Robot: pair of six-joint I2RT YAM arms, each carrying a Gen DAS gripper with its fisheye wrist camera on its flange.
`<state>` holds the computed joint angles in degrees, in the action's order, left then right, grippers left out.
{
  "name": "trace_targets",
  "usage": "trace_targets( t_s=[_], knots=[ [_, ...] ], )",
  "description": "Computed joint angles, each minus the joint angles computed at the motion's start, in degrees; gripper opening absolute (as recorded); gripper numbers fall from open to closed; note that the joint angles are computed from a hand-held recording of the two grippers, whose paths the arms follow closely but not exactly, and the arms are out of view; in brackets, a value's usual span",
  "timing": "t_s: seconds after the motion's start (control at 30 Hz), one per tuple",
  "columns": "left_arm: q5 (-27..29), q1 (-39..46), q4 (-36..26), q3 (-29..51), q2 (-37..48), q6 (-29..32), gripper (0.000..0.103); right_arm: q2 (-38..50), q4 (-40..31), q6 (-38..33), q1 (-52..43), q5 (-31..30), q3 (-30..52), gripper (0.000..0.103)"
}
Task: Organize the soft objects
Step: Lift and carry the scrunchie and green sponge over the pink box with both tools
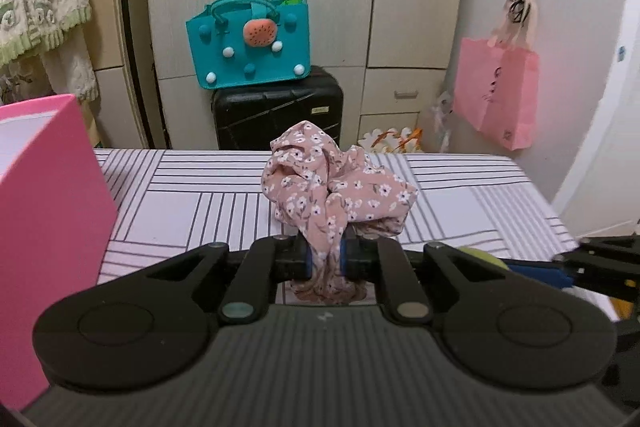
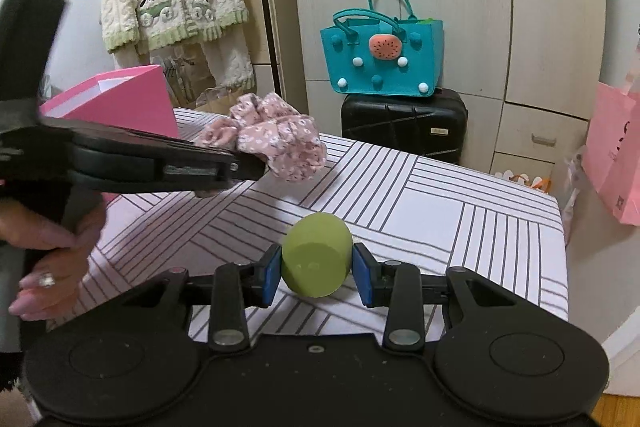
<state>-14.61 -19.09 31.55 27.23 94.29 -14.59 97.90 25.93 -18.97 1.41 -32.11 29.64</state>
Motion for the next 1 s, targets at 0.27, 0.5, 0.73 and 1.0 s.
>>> trace_targets(
  t_s=[0.27, 0.5, 0.73, 1.0],
  knots=[
    [3.5, -1.1, -8.1, -8.5, -18.2, -0.4, 0.011, -9.1, -5.4, 2.3, -0.2, -0.2, -4.4, 0.043],
    [9.6, -0.5, -24.7, -10.7, -35.4, 2.3, 0.011, -18.4, -17.8, 3.8, 0.9, -0.1, -5.5, 0.043],
    [9.3, -1.7, -43.7, -10.2, -53.6, 6.4, 0.011, -29.2, -31.7, 2.8, -0.5, -3.4, -6.0, 0.043],
    [19.8, 9.6, -63.9, -5.8, -69.7, 14.5, 0.011, -40.4, -47.2, 1.4, 0.6, -5.8, -4.2, 0.043]
  ],
)
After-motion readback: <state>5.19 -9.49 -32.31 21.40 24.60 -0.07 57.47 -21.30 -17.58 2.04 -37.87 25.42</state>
